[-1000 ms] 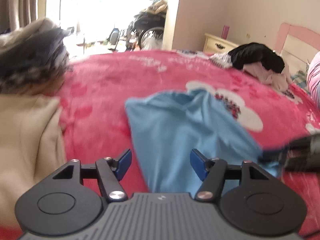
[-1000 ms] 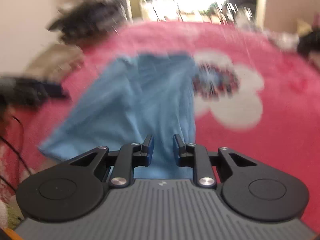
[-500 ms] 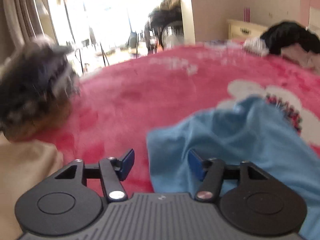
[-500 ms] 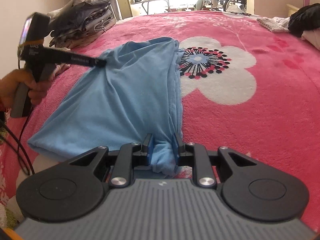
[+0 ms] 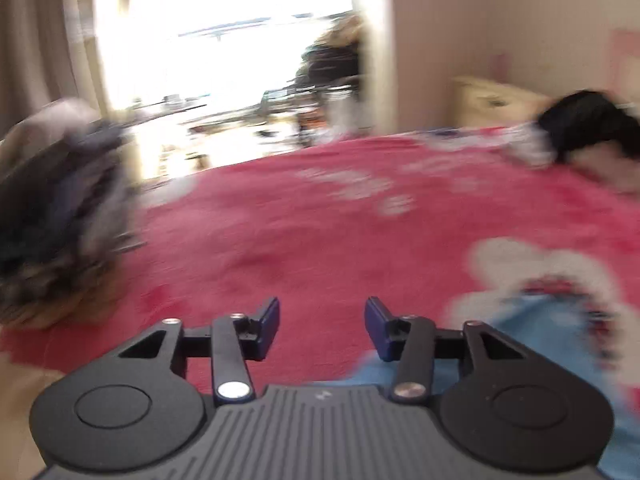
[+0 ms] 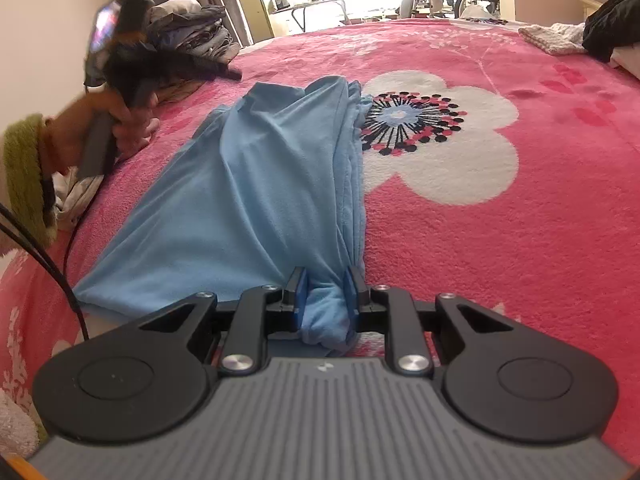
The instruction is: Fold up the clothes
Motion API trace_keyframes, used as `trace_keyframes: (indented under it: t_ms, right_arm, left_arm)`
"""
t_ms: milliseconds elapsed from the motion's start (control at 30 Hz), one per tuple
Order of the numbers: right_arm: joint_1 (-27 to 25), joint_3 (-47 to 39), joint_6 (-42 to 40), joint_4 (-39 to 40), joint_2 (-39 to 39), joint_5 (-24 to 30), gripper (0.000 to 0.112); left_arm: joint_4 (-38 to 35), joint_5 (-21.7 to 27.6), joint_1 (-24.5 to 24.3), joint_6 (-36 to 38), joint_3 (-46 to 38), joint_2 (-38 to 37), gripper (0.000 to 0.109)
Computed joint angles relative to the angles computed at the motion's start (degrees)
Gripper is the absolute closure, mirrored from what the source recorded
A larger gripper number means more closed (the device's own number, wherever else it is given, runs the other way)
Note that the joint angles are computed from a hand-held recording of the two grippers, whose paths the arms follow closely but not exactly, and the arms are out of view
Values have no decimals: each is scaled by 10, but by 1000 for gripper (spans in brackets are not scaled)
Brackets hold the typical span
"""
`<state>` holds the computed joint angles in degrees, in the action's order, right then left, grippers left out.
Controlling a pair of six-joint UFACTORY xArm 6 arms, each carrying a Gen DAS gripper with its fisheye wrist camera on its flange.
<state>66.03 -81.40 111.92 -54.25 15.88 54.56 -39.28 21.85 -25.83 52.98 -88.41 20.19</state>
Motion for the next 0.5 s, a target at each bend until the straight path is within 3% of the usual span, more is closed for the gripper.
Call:
trace_keyframes:
  t_ms: [100, 200, 367, 400, 500]
  right_arm:
    - [-2, 6, 5, -4, -3, -8, 94]
    - [-3, 11, 8, -7, -6, -13, 94]
    - [-3, 9, 7, -7, -4, -10, 94]
    - [-2, 9, 8, -8, -4, -10, 94]
    - [-3, 17, 18, -13, -9, -16, 94]
  left_arm:
    - [-86, 152, 5, 109, -12, -19, 58]
    - [-69, 242, -8, 106, -57, 22, 59]
    - [-24, 210, -44, -15, -200, 153, 59]
    - [-14, 206, -45, -55, -235, 175, 63]
    - [-78, 185, -28, -65, -246, 161, 60]
